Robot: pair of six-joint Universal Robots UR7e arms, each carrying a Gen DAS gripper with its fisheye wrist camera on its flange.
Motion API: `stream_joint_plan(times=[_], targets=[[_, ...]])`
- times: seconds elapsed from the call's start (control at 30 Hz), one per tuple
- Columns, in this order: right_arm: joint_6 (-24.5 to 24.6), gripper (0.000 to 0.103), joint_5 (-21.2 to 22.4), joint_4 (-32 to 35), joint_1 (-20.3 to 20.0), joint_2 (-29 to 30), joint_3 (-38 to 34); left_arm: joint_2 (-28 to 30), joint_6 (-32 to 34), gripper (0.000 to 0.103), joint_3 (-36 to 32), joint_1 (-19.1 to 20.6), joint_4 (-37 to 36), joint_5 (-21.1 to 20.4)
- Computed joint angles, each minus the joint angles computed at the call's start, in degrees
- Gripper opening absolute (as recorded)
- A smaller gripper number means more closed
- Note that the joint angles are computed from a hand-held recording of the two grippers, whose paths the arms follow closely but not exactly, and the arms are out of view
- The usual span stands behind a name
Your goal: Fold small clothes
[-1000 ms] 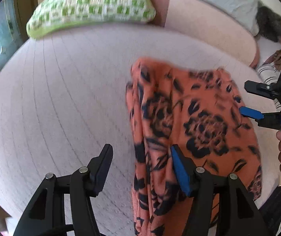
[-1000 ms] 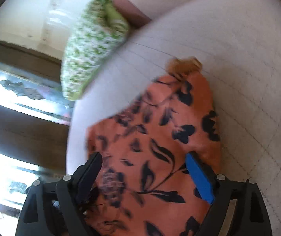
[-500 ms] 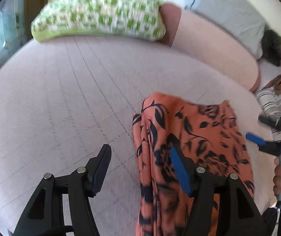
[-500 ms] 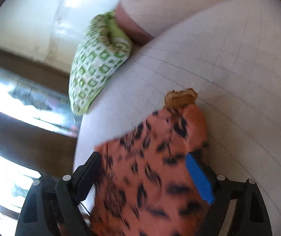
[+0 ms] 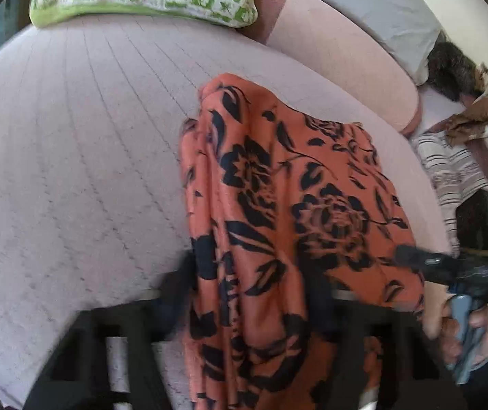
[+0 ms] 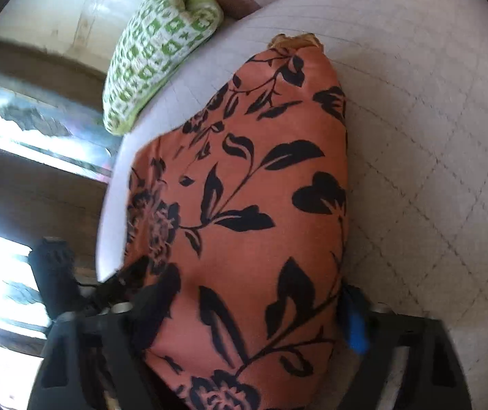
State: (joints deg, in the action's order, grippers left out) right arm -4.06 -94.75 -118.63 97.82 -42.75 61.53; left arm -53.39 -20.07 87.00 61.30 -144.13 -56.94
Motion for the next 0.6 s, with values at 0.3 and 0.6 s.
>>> stream_joint_plan(times=[0.3,0.6], targets=[[-3.55,0.041,-1.04,-1.8,2.7,-1.5,-1.48,0.07,5.1,0.03,-0.27,-4.76,-5.28,3.92],[-9.87,0.041,0.36,-15.19,3.28,-4.06,2.95,1.59,17.67,0.03,-2.14,-7.56,-14.89,2.3]])
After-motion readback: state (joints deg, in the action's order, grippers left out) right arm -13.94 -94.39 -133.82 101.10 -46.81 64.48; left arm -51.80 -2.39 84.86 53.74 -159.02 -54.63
